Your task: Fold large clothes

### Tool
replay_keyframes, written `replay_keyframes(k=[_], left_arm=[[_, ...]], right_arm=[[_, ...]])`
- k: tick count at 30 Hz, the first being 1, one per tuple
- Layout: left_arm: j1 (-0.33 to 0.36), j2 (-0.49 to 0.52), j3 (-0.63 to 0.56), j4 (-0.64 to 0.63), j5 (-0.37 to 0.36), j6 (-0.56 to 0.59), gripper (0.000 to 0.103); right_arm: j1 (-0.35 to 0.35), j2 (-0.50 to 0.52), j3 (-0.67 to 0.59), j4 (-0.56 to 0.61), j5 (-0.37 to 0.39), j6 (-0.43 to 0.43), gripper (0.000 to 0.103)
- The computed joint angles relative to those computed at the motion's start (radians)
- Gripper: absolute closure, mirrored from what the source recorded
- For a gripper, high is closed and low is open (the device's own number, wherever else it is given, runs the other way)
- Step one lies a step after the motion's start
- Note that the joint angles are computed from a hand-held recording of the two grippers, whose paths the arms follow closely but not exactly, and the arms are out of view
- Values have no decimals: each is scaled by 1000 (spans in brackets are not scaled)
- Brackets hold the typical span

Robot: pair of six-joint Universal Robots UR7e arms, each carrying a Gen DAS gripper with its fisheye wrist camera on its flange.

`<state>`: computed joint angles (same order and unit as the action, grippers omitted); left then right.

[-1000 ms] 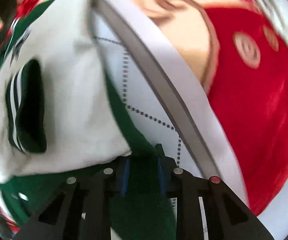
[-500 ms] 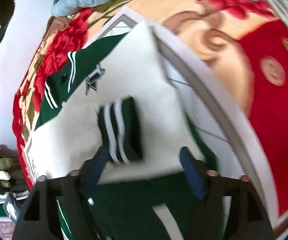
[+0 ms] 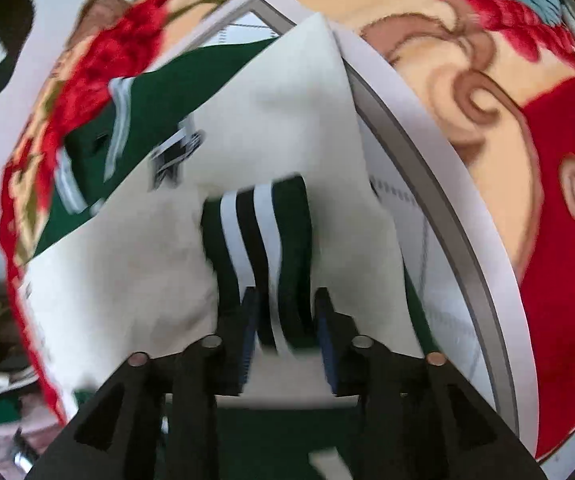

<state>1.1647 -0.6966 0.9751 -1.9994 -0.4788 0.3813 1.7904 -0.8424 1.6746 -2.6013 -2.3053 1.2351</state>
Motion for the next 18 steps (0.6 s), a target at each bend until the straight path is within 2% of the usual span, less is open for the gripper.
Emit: replay_keyframes(k=[1, 3, 7, 9, 10, 12, 13, 16, 18], left_arm=[[-2, -21, 23, 22, -6, -10, 0], [-10, -65, 86, 51, -21, -17, 0], [-33, -142, 252, 9, -46, 18, 0], [-42, -165, 337, -40, -64, 36, 0], [-44, -167, 384, -112, -48, 77, 0], [-38, -137, 459, -291, 46, 178, 0], [-30, -121, 469, -324, 77, 180, 0], [-20, -111, 442, -273, 81, 53, 0], [-34, -108, 438, -209, 133, -21, 0]], right_arm=[[22, -15, 23, 11, -3, 27, 55], [60, -40, 75, 30, -1, 101, 45], [110, -119, 227, 51, 75, 276, 45], [111, -149, 277, 96, 115, 319, 45], [110, -166, 293, 133, 128, 330, 45], [106, -198, 320, 165, 129, 315, 45], [101, -211, 327, 179, 122, 296, 45], [75, -239, 343, 186, 112, 191, 45], [50, -250, 364, 121, 123, 100, 45]])
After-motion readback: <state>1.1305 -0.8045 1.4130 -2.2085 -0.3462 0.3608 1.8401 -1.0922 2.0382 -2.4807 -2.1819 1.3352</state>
